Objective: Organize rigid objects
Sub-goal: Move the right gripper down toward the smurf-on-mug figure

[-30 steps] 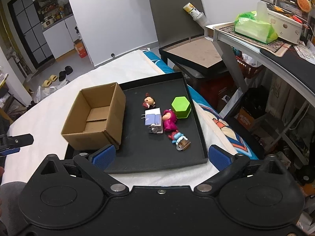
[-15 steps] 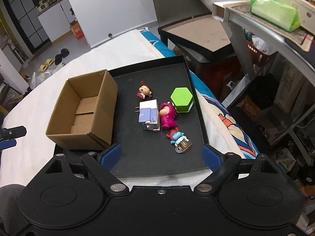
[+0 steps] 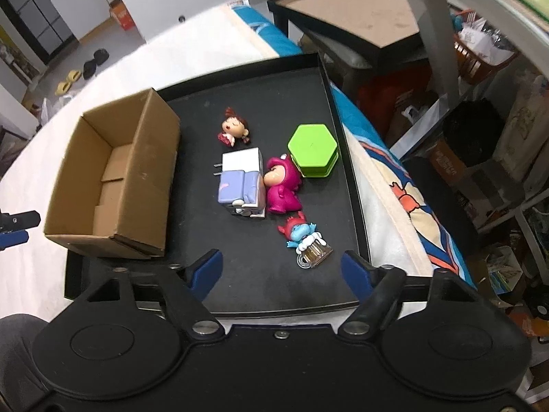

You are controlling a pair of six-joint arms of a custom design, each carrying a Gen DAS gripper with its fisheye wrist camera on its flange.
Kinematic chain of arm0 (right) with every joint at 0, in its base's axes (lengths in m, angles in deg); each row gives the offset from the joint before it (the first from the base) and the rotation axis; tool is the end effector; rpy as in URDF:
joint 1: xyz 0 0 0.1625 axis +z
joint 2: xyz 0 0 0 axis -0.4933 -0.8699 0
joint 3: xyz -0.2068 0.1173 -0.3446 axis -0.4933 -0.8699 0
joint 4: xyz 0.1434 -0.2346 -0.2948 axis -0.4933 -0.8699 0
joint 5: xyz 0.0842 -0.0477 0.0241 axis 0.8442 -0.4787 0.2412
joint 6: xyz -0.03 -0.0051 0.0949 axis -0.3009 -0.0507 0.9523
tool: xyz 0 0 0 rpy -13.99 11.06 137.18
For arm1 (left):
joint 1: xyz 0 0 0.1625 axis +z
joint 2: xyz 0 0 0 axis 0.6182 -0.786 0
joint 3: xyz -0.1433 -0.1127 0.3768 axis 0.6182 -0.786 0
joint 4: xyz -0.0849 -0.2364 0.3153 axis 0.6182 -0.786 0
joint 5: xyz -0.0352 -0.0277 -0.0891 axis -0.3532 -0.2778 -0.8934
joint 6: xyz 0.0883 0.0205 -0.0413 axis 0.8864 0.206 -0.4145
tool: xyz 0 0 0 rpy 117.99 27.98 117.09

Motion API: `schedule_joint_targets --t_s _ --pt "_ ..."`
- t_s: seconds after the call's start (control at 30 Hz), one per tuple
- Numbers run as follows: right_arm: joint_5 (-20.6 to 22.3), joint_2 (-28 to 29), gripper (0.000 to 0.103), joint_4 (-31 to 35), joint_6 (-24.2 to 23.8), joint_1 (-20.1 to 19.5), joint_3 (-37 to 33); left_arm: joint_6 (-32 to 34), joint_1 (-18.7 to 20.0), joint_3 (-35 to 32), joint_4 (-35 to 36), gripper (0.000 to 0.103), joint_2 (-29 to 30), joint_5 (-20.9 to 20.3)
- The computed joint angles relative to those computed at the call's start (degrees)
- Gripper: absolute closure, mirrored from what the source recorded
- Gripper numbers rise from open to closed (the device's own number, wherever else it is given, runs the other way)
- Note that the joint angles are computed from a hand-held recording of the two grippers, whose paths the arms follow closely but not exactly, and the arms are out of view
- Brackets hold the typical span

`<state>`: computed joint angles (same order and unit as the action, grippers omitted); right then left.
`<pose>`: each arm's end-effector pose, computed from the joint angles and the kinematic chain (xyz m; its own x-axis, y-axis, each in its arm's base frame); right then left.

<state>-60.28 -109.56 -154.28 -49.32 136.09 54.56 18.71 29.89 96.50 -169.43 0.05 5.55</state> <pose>0.1870 -0.4265 0.0993 -0.7332 0.4307 0.5262 0.0712 0.8182 -0.5705 -0.0508 -0.6097 0.2218 -0.8549 0.2344 -0.4628 0.3483 0.9205 -0.1772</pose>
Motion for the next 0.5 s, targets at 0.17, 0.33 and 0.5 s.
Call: schedule_joint_targets --t_s 0.17,0.33,0.5 --pt "3.9 -0.3 0.037 2.9 -2.4 -4.0 -1.8 -0.6 0.9 -2.8 2.4 0.047 2.6 -0.7" --pt "5.6 0.7 0.037 5.8 -4.2 -6.9 -4.1 -0.5 1.5 -5.3 4.4 0.049 4.8 -0.2" --pt "6.0 1.6 0.037 11.0 -4.8 -9.2 -6.9 -1.3 1.9 -7.2 7.1 0.057 6.5 -0.2"
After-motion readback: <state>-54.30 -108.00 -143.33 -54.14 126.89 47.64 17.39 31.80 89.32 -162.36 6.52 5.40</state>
